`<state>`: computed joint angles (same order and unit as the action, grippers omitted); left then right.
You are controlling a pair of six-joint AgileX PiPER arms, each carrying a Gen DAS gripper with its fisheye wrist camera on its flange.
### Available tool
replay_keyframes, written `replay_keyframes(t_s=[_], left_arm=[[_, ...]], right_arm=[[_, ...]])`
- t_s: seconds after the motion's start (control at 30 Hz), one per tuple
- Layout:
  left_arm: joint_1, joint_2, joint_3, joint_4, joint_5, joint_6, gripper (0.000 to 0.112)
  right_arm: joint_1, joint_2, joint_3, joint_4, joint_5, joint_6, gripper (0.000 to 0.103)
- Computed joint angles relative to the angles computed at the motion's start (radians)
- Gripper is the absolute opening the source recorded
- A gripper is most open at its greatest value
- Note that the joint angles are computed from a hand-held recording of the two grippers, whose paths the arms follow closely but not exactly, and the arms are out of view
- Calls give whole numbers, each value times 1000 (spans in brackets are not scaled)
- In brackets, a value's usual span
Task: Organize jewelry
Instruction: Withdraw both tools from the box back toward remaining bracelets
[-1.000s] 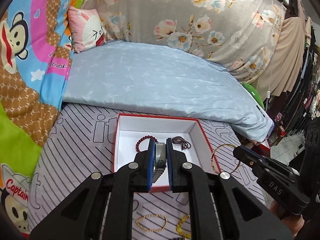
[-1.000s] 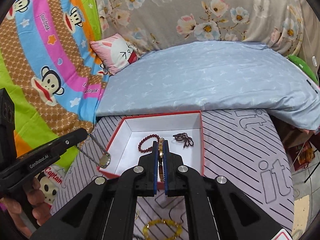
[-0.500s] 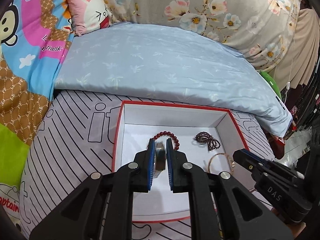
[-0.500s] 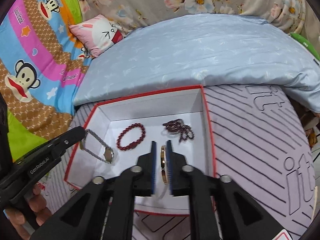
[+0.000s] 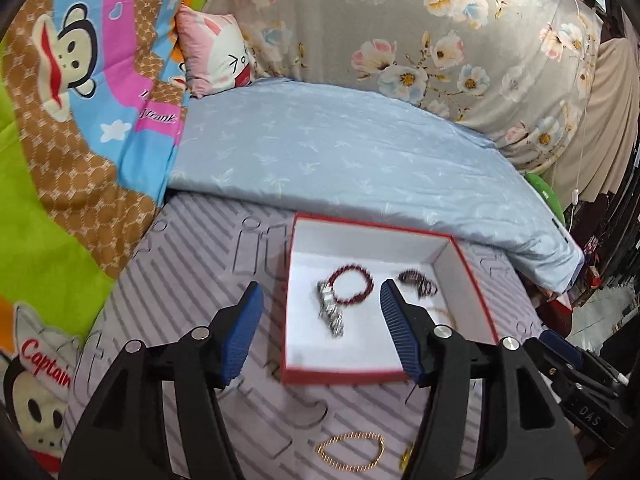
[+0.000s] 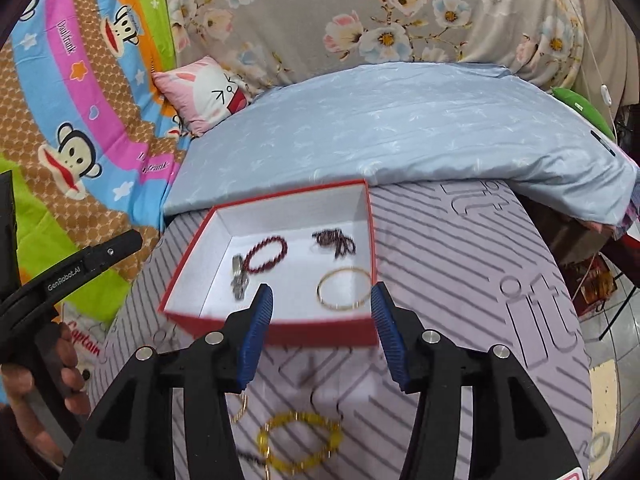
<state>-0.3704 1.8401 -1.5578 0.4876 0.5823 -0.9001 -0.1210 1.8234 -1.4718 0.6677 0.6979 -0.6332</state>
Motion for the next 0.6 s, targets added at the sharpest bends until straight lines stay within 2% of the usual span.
replay_keyframes(t_s=[0.17,0.3,0.6], left_arm=[[-47,-114,205,57,-31,-114,58],[-105,-181,331,109,-28,-208,58],[-230,-245,508,177,-14,-360,58]], right_arm=[[-36,-132,196,22,2,-79,50],[-61,-212,313,36,10,-132,50],[-92,-353,573,27,0,-227,50]])
